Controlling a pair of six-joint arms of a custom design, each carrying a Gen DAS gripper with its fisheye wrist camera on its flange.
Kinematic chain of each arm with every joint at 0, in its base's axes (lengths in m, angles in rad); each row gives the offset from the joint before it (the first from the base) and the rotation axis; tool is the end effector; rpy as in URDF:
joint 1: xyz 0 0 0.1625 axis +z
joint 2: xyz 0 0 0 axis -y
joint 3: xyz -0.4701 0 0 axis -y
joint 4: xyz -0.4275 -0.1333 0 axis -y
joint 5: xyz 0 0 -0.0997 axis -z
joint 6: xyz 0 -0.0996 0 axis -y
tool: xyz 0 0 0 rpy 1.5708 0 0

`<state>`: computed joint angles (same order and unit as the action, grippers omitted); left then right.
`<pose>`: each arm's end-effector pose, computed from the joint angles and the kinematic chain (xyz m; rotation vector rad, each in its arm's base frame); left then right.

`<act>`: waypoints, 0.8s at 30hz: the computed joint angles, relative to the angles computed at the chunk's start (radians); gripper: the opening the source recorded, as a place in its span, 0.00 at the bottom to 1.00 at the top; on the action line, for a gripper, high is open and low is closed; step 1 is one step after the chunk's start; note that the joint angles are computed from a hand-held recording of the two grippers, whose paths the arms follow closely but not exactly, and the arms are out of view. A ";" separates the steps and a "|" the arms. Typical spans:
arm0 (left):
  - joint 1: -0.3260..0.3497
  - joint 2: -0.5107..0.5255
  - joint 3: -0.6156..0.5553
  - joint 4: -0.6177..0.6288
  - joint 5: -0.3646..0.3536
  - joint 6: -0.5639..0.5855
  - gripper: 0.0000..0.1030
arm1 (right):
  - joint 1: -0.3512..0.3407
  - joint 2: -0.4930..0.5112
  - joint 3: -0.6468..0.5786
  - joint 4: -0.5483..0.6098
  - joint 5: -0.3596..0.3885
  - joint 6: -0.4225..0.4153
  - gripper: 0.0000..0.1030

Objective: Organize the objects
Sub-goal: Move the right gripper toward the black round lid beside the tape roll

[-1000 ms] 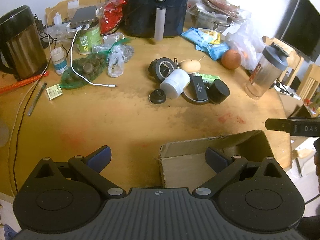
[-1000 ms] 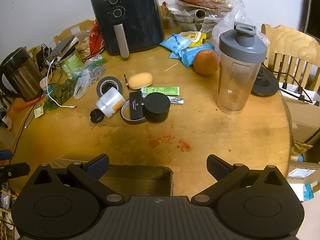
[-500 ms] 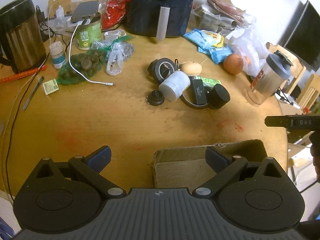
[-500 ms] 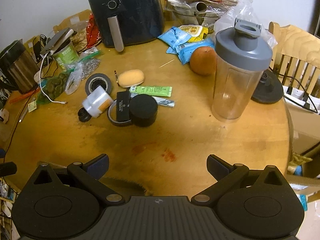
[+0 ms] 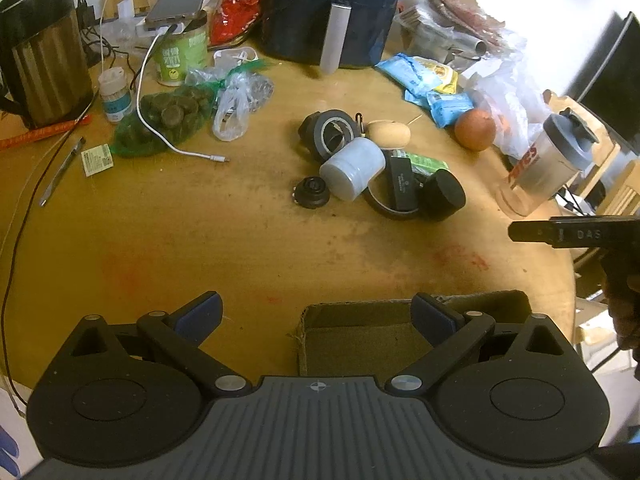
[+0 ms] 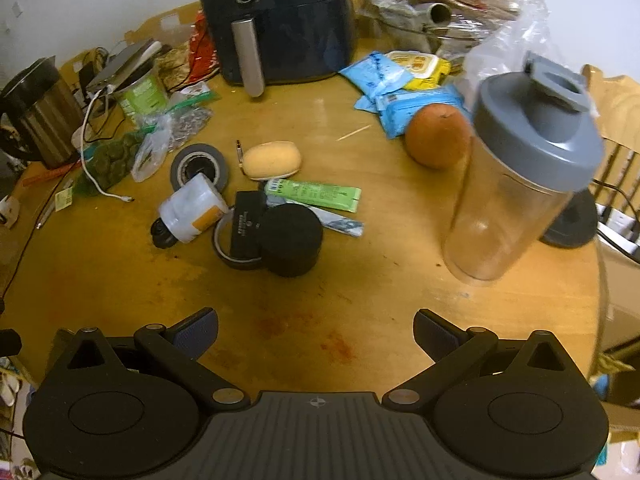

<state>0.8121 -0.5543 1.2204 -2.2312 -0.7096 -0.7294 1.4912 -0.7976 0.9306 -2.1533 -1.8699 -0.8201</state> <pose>-0.4230 -0.7498 0.0803 0.0383 2.4013 -0.7421 0.0334 -0.8887 0.3999 0.8760 -2.5099 0.3729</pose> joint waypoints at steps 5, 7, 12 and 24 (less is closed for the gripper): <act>0.001 -0.001 0.000 0.016 0.003 -0.030 0.99 | -0.002 0.036 -0.048 0.049 0.032 -0.009 1.00; 0.002 -0.003 0.001 0.020 0.004 -0.042 0.99 | -0.003 0.051 -0.068 0.066 0.047 -0.014 1.00; 0.000 -0.006 0.006 0.027 0.011 -0.073 0.99 | -0.004 0.088 -0.111 0.081 0.073 -0.029 0.99; -0.008 -0.021 0.031 0.053 0.037 -0.171 0.99 | -0.017 0.188 -0.247 0.124 0.123 0.033 0.83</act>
